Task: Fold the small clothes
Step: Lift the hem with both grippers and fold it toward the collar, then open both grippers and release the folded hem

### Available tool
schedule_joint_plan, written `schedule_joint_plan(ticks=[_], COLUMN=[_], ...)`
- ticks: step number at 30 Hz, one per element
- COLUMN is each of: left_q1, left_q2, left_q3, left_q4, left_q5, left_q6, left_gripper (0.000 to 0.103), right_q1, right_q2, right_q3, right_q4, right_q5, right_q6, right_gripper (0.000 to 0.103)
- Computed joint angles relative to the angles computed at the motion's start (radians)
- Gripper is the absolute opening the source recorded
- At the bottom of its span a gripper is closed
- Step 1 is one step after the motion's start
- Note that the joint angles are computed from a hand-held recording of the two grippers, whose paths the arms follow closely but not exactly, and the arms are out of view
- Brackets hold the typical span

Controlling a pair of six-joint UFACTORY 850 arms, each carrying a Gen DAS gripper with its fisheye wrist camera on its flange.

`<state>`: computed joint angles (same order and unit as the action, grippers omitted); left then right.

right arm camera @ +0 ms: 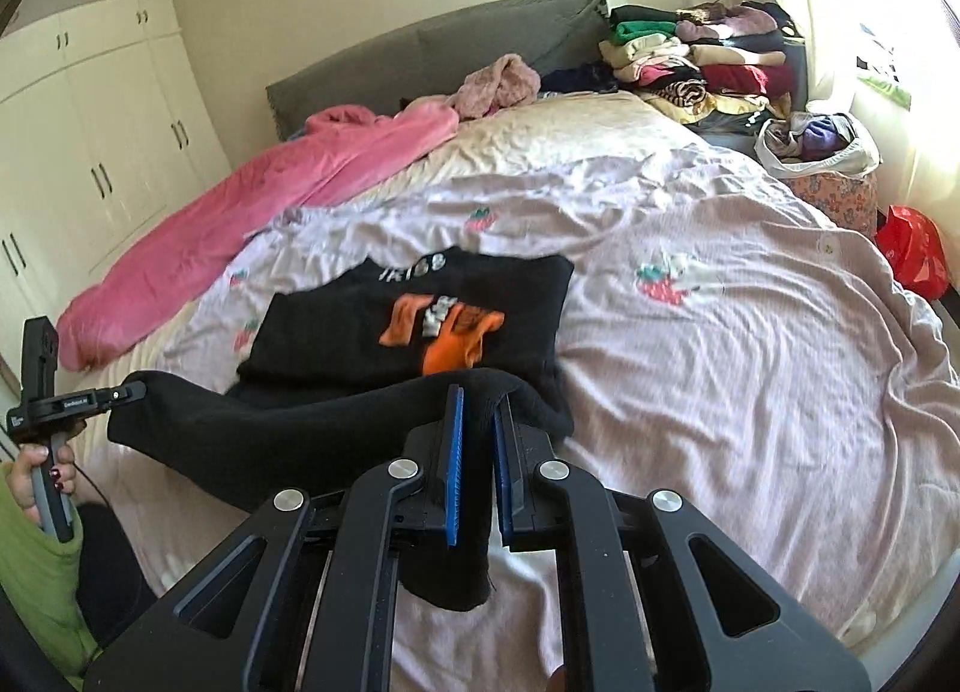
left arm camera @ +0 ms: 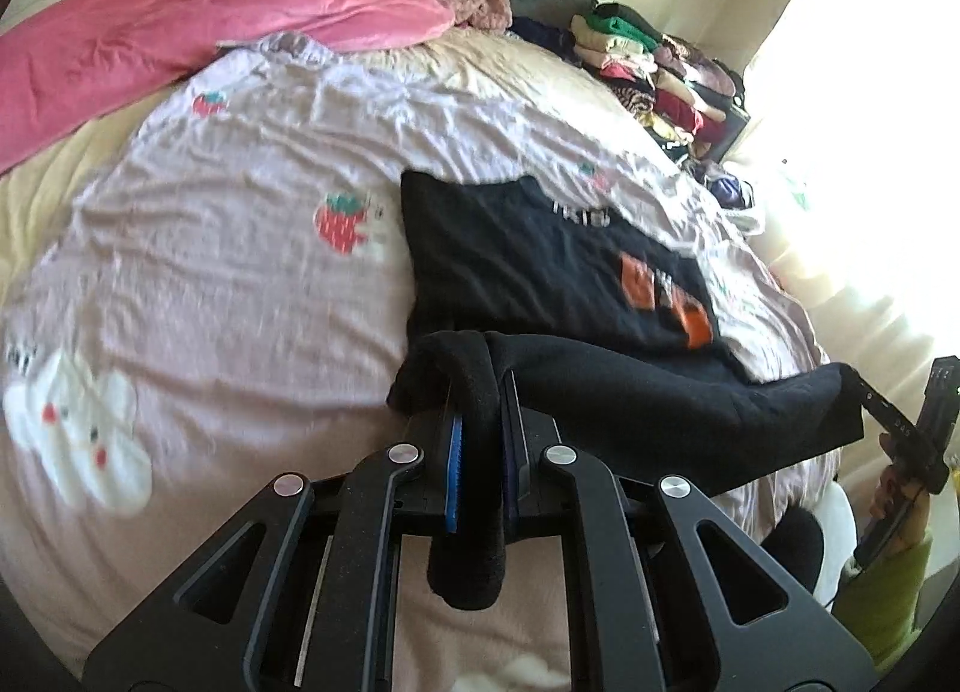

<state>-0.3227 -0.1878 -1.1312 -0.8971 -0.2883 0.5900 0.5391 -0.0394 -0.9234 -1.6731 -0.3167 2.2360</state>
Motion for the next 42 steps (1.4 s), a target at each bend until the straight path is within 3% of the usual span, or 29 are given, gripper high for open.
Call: schedule_joint_plan(ticks=[9, 19, 34, 37, 38, 39, 40, 42], left_q1=[0.0, 0.01, 0.0, -0.001, -0.002, -0.006, -0.008, -0.011], left_q2=[-0.112, -0.241, -0.375, -0.381, -0.376, -0.365, -0.353, -0.325], left_q3=[-0.17, -0.358, -0.431, -0.43, -0.424, -0.41, -0.397, -0.369], left_q4=[0.054, 0.206, 0.482, 0.54, 0.602, 0.669, 0.715, 0.763], left_q5=[0.013, 0.003, 0.017, 0.015, 0.024, 0.041, 0.06, 0.093], left_q6=[-0.105, -0.283, -0.534, -0.595, -0.657, -0.723, -0.765, -0.809], left_gripper=[0.004, 0.004, 0.007, 0.015, 0.034, 0.043, 0.049, 0.05], right_q1=[-0.065, -0.095, -0.119, -0.119, -0.12, -0.12, -0.118, -0.113], right_q2=[-0.094, -0.239, -0.433, -0.455, -0.454, -0.447, -0.442, -0.428], right_q3=[-0.13, -0.319, -0.468, -0.473, -0.467, -0.453, -0.443, -0.421], right_q4=[0.023, 0.222, 0.454, 0.488, 0.483, 0.471, 0.449, 0.41], right_q5=[0.028, -0.028, -0.108, -0.135, -0.132, -0.13, -0.13, -0.132], right_q6=[-0.033, -0.291, -0.518, -0.528, -0.512, -0.479, -0.449, -0.402], right_gripper=[0.008, 0.008, 0.009, 0.027, 0.039, 0.048, 0.053, 0.053])
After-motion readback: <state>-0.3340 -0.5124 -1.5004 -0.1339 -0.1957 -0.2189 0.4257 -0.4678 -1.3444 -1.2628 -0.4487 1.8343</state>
